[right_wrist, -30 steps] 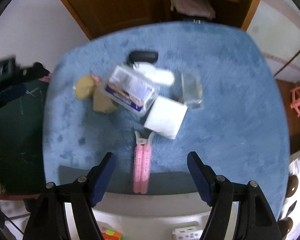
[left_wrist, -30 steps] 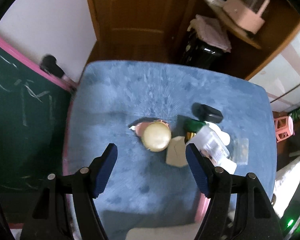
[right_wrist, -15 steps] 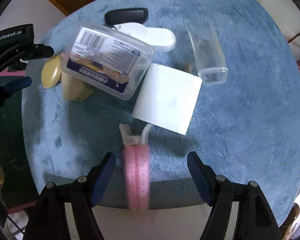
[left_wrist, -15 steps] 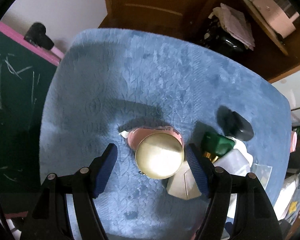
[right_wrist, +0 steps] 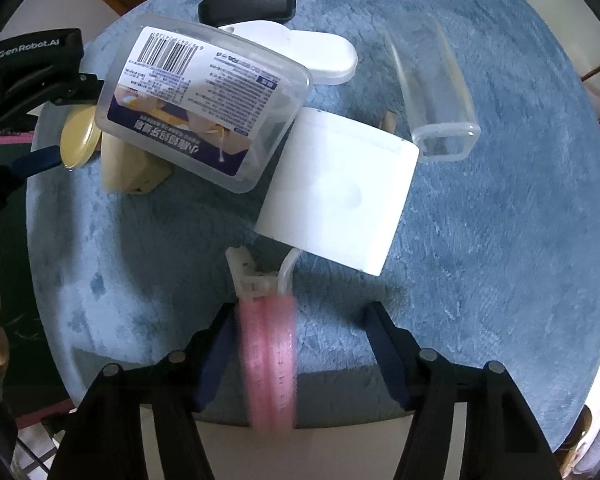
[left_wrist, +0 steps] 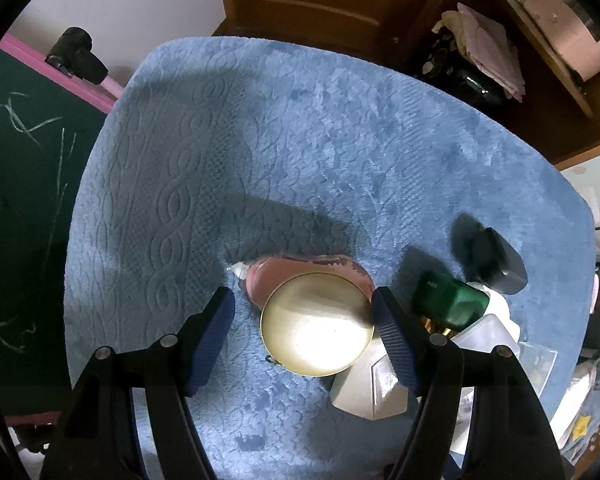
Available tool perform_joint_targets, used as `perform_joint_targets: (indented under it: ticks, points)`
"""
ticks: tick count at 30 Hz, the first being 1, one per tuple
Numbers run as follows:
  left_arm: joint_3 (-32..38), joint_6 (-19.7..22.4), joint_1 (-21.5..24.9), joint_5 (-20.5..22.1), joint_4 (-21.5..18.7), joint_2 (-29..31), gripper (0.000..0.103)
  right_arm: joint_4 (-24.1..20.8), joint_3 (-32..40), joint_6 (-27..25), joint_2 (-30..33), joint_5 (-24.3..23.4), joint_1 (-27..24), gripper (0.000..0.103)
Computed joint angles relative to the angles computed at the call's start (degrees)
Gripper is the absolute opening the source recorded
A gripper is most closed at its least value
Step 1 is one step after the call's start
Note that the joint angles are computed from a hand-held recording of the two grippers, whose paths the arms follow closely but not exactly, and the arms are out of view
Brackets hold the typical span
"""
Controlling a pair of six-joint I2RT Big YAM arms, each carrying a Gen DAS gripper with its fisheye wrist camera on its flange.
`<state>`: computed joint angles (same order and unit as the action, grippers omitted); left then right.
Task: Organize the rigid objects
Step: 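Grasp the gold round tin with the left tool while the right grasps the pink comb, then carry the tin with the left tool while the right carries the comb into the tray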
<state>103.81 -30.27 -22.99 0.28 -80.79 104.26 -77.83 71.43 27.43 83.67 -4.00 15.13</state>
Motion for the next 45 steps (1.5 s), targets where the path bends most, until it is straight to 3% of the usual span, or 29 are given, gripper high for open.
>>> perform_joint_targets:
  ticks: [2,5,6,7,11,20,30,36,41,45]
  points:
    - [0.20,0.35,-0.06,-0.22,-0.46,0.07,0.074,-0.18,0.49,0.31,0.34,0.57,0.91,0.058]
    - [1.34,0.86,-0.51,-1.53,-0.95,0.80,0.071,-0.01,0.44,-0.04,0.00,-0.08,1.44,0.041]
    - [1.38,1.10,-0.60,-1.72,-0.88,0.74,0.065,0.15,0.63,-0.14,0.08,-0.65,1.63,0.031]
    - [1.27,1.51,-0.65,-1.61,-0.75,0.55,0.058,0.20,0.62,-0.38,-0.07,-1.32,1.83,0.027]
    - [0.49,2.37,-0.72,-1.75,0.17,-0.25,0.058,0.27,0.52,-0.41,-0.65,-0.64,2.56,0.026]
    - [-2.80,4.78,-0.62,-1.60,2.28,-5.75,0.057,2.10,2.11,0.58,-4.47,-6.20,-1.02,0.026]
    - [-6.28,9.37,-2.26,0.60,-0.90,-17.15,0.057,0.64,5.96,0.89,-12.11,-5.19,-3.56,0.026]
    - [-7.74,10.30,-5.20,1.14,-4.08,-24.57,0.058,-1.42,8.45,1.20,-18.15,-2.26,-0.62,0.026]
    - [-10.34,7.97,-8.56,2.16,-6.93,-30.12,0.058,-4.03,7.41,-2.54,-23.87,-1.26,2.96,0.026]
    - [-13.01,5.56,-12.50,0.28,-8.36,-32.93,0.058,-6.52,3.55,-5.03,-28.37,0.58,6.23,0.026]
